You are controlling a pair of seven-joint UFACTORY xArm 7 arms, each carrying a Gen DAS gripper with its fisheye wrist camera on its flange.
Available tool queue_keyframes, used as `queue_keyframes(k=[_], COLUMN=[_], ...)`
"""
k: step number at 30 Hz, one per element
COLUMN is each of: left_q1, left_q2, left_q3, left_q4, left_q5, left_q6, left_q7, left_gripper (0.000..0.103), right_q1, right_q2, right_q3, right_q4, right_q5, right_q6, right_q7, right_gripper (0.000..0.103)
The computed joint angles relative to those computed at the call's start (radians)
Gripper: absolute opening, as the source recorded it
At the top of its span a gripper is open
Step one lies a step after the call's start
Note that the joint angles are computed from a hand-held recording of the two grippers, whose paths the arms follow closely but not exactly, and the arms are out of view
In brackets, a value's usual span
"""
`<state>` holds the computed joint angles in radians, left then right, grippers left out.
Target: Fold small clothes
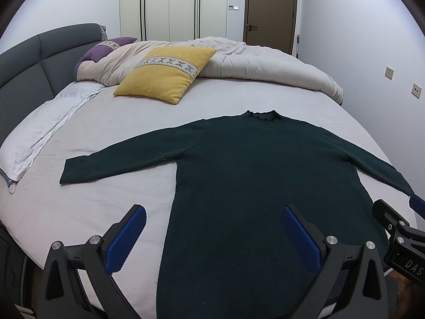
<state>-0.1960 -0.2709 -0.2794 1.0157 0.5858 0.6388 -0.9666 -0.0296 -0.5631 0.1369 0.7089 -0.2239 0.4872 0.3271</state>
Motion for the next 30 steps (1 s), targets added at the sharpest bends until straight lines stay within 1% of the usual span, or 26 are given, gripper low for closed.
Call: queue_keyframes(k=[12,13,17,23,27,28,30], left_q1=[-0.002,-0.002,0.011,0.036,0.040,0.046,0.044], left_q2=[0.000,-0.025,-0.070,-0.061,-0.075,-0.052,-0.048], left_q3=[0.001,0.016,0.015,-0.001,-0.002,-0.007,-0.003], left_q4=[0.000,-0.033,-0.090,-0.087,-0.120,-0.096,-0.095], left_q5=[-0.003,-0.012,-0.035,-0.045,-0.053,-0.051,-0.054], left_q6=[-0.001,-0.016,-0.038,-0.047,-0.065,-0.061,-0.062], left_q7=[0.001,0.015,0.034,0.041,0.040,0.039,0.039], left_gripper=[0.103,0.103,0.103,0.103,0.103,0.103,0.103], right_q1=[0.001,0.001,0.004,0.009,0.012,0.013,0.014], right_q2=[0.001,0.005,0.018,0.045,0.057,0.061,0.071], right_q3=[0.016,0.018,0.020,0.019,0.019,0.019,0.019], right_q4=[-0.013,-0.012,-0.007,0.011,0.019,0.022,0.029], right_q5=[-0.010,-0.013,-0.018,-0.026,-0.031,-0.033,-0.036], right_q6=[-0.005,-0.008,-0.007,-0.001,0.005,0.006,0.008], right_q7=[0.022,0.025,0.031,0.036,0.040,0.041,0.044], right_gripper=[0.103,0.103,0.103,0.103,0.103,0.103,0.103])
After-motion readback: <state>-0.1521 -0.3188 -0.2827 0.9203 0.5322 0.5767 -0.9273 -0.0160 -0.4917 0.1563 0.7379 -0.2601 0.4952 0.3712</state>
